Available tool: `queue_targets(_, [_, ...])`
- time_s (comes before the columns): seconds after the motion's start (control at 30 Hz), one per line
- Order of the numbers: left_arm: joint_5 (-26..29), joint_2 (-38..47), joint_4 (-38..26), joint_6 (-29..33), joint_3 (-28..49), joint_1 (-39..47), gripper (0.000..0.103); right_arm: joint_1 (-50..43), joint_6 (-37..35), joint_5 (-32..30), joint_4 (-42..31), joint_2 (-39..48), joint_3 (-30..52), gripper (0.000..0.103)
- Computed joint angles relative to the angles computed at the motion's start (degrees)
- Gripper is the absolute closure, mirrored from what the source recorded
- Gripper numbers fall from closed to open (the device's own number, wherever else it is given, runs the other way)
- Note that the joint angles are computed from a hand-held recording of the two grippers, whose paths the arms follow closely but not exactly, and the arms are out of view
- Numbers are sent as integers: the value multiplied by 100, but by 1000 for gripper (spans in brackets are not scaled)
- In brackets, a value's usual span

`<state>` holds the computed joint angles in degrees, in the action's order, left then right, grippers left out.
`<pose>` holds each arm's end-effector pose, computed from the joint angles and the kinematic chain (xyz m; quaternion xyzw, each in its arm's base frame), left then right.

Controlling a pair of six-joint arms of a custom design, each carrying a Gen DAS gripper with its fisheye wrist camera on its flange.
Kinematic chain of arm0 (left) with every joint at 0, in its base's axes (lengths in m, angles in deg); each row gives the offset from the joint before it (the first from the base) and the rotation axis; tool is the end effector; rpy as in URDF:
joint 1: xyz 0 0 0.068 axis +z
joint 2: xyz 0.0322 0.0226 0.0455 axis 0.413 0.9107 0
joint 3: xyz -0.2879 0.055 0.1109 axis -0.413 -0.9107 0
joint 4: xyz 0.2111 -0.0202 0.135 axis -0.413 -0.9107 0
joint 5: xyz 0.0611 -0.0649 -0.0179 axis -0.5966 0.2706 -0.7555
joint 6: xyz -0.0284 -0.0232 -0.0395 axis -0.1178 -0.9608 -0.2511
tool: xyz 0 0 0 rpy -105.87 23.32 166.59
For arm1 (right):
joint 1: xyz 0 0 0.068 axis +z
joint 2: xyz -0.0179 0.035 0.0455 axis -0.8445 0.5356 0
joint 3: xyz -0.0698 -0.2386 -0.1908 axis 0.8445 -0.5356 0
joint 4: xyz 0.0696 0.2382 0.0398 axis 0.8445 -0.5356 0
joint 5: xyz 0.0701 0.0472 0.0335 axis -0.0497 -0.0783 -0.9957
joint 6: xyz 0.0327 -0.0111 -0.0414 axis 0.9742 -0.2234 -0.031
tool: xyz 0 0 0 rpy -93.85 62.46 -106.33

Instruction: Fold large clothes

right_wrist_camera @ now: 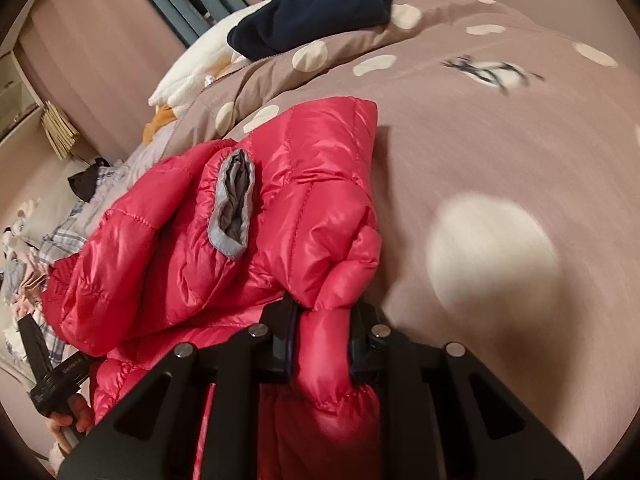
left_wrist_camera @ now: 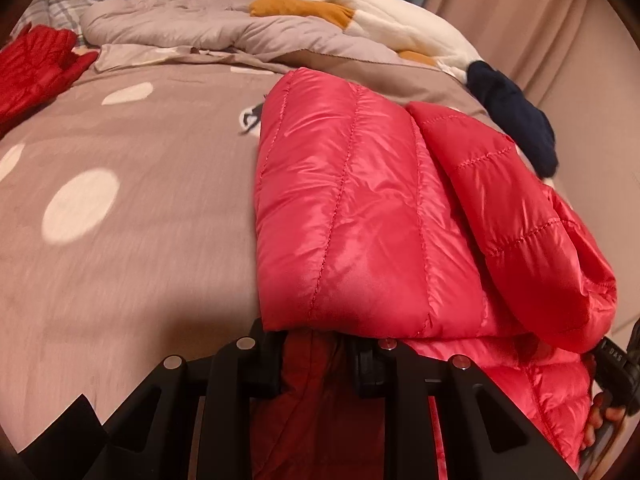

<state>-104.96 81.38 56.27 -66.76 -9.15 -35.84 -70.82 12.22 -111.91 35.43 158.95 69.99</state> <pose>0.1410 -0.2030 0.1111 -0.3118 0.8867 -0.0477 0.3379 0.2688 -0.0389 0.0536 -0.0718 0.9031 0.2828 0.3152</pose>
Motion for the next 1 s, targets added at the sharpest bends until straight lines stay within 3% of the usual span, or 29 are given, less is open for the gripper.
queue_targets(0.17, [155, -74, 79, 529, 41, 492, 80, 539, 311, 499, -334, -90, 483, 82])
queue_targets(0.3, [15, -97, -812, 225, 395, 264, 80, 446, 202, 568, -601, -254, 488, 67])
queue_targets(0.37, [-161, -167, -1646, -219, 682, -23, 80, 260, 141, 502, -988, -429, 503, 58])
queue_targets(0.5, [-197, -305, -3365, -1111, 1263, -593, 66, -275, -286, 217, -1413, -945, 251, 51])
queue_targets(0.53, [-287, -334, -3677, -1397, 1346, -793, 58, -500, -445, 130, -1479, -1146, 107, 46])
queue_targets(0.57, [-376, -327, -4054, -1807, 1453, -1045, 53, -760, -635, -11, -1595, -1329, -16, 36])
queue_targets(0.6, [-447, -295, -4493, -2337, 1585, -1323, 37, -1047, -865, -197, -1748, -1489, -128, 27])
queue_targets(0.63, [-514, -232, -4871, -2865, 1707, -1561, 25, -1256, -1056, -322, -1873, -1574, -191, 25])
queue_targets(0.67, [-578, -167, -5142, -3321, 1781, -1806, 22, -1461, -1294, -407, -2050, -1685, -268, 23])
queue_targets(0.83, [-202, -91, -5462, -4249, 1870, -2455, 19, -2402, -2698, -471, -3069, -2037, -534, 23])
queue_targets(0.9, [-40, -77, -5488, -4552, 1868, -2686, 13, -2802, -3274, -543, -3383, -2093, -659, 16])
queue_targets(1.0, [157, 207, -5796, -5535, 2022, -3249, 4, -3401, -4222, -433, -3494, -2124, -995, 6])
